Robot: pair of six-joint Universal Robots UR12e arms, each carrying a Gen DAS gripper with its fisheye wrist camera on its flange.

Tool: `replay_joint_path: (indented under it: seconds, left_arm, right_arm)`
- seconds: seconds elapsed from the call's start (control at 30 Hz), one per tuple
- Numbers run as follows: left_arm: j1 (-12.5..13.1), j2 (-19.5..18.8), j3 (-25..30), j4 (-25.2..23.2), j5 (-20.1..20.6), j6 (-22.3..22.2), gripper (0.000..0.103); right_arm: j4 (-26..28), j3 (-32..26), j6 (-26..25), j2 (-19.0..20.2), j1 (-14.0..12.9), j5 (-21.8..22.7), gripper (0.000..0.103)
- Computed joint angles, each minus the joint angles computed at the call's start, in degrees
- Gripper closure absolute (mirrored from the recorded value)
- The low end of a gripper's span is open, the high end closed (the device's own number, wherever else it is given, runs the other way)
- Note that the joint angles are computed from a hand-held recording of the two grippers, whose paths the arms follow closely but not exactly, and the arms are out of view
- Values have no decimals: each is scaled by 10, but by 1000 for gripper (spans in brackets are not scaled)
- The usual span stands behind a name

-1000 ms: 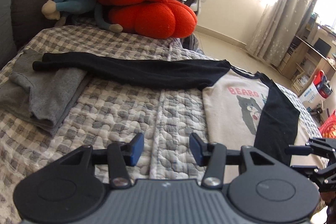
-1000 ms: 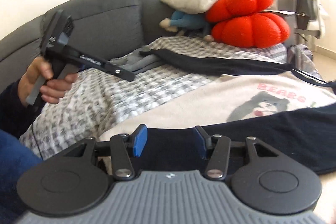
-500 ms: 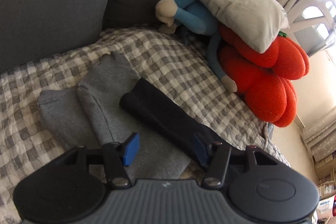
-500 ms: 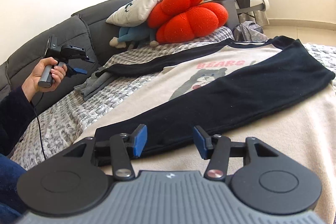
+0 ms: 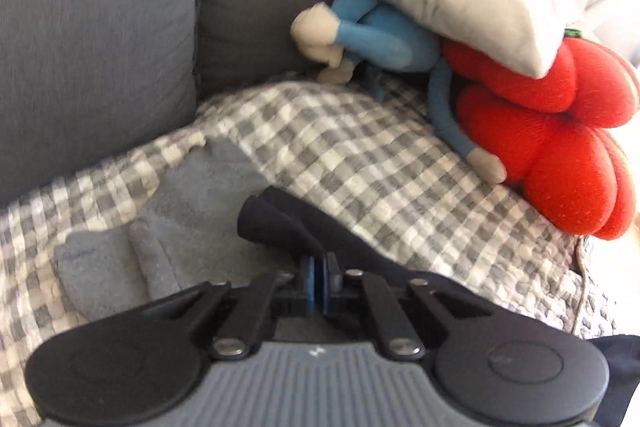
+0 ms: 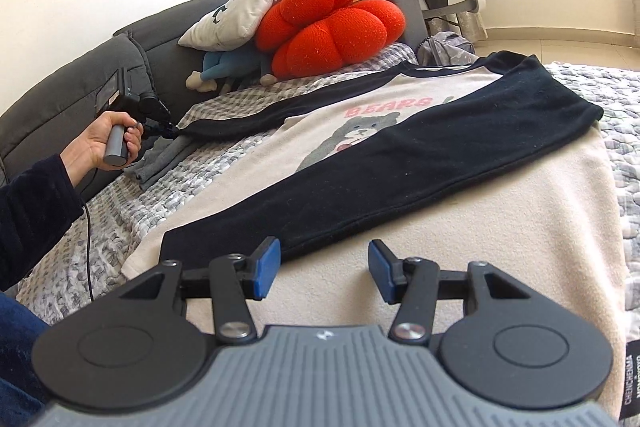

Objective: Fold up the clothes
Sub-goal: 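Lift the black sleeve with the left gripper and lay it across the shirt front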

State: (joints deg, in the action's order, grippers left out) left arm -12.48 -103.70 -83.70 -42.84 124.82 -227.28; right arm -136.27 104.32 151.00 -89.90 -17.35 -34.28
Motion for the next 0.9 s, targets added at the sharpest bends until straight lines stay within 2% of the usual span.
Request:
replay_joint_path:
  seconds: [0.1,0.17,0.27,0.33,0.43,0.47,0.57,0.63,0.73,0.9]
  left_arm:
    - [-30,-9,7,145,1,100,100]
    - [-52,-19,20,238,-26,172,100]
    - [-81,-31,35,353,-136,255,100]
    - [-97,-39,45,389,-232,314,99]
    - [-111,-43,49,386,-342,369,93]
    - [-112,-41,44,387,-361,368,93]
    - [-103,-29,13,402,-399,321,94]
    - [-99,-22,-2,387,-379,310,94]
    - [-93,-16,-9,332,-344,281,94]
    - [-83,-11,-25,266,-354,231,93]
  right_arm:
    - [-13,4,20,-1,-4,-2,50]
    - [-22,6,37,-1,-7,-1,50]
    - [-46,11,69,-2,-10,2,50]
    - [-66,15,96,-2,-12,5,50]
    - [-89,20,135,-1,-19,10,50]
    - [-91,22,147,-1,-23,13,49]
    - [-85,26,162,-3,-34,24,49]
    - [-86,28,164,-4,-40,23,49]
    - [-107,26,182,-1,-43,12,49]
    - [-134,12,203,9,-34,-11,49]
